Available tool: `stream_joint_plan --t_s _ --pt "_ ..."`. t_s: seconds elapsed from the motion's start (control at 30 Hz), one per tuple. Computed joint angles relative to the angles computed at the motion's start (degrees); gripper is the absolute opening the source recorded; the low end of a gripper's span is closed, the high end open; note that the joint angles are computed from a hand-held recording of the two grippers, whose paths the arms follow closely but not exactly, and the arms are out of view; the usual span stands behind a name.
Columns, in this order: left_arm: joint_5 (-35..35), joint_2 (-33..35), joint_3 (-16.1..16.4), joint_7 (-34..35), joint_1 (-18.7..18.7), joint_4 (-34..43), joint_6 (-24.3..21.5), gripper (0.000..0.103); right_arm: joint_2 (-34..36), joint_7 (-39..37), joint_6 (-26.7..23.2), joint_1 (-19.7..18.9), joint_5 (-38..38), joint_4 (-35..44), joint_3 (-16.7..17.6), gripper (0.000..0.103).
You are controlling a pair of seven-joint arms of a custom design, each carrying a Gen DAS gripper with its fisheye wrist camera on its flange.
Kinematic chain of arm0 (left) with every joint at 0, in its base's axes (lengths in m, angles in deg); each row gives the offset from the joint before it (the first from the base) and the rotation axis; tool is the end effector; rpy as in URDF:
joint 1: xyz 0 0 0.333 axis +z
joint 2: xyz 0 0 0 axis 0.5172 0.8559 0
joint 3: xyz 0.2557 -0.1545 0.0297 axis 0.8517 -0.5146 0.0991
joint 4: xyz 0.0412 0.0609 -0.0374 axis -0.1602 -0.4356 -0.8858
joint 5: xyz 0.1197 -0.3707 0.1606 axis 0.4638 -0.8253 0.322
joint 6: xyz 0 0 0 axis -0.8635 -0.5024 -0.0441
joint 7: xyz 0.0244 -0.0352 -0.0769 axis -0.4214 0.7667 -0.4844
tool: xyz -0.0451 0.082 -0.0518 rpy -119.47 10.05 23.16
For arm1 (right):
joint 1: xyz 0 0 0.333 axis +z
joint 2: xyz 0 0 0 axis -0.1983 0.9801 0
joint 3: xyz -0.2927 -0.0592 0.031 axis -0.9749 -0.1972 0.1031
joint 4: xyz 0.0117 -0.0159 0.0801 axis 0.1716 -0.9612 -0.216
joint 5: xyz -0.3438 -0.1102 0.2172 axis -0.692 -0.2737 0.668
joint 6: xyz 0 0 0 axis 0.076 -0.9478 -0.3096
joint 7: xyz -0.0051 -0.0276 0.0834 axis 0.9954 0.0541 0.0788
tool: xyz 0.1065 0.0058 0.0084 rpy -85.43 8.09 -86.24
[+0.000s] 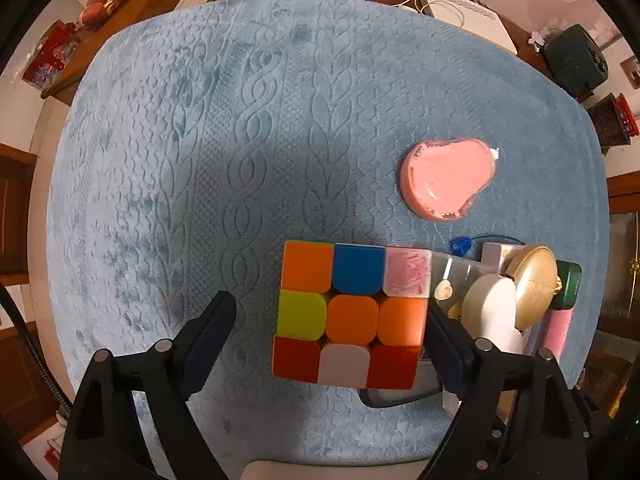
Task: Organize rigid objects
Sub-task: 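Grasp the Rubik's cube with left tool while right tool grasps the beige soap, then lower the cube and soap into the tray and open both tools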
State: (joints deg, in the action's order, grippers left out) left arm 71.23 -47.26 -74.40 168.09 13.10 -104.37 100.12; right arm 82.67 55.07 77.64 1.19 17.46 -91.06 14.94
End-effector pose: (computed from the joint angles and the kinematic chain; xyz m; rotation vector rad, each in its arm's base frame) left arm 0.6728 -0.3367 0.3610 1.5274 -2.7130 0.0645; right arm 0.5243 0.1465 0.3479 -1.4071 2.7575 0.2003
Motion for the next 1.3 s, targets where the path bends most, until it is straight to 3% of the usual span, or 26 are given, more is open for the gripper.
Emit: stream_joint_plan --t_s 0.13,0.23,0.47,0.7,0.93,1.3 --pt "-0.8 1.3 -0.3 0.2 0.2 1.1 -0.4 0.084 0.8 0.9 -0.3 0.3 -1.5 0.7 0.3 0.065" --pt "-3.4 2.4 -1.1 1.3 1.3 2.3 -1.3 0.061 0.6 1.2 0.0 0.5 -1.9 0.6 0.4 0.064" --pt "-2.9 0.1 -0.3 0.7 1.4 -1.7 2.1 0.060 -4.0 2.5 3.8 1.2 -0.6 -3.5 0.7 0.064" --pt "-3.8 -11.8 -1.4 5.0 3.7 -13.5 8.8 0.059 -12.5 4.4 6.3 1.7 -1.4 -8.1 1.5 0.064" --pt "-12.9 -25.9 -2.7 14.0 7.2 -26.4 13.2 0.059 -21.8 7.1 7.3 2.5 -4.5 -11.0 3.5 0.064" --pt "-25.9 -48.3 1.2 26.1 6.8 -45.9 16.5 0.059 -33.7 12.9 3.5 7.7 -10.7 -15.3 10.0 0.064"
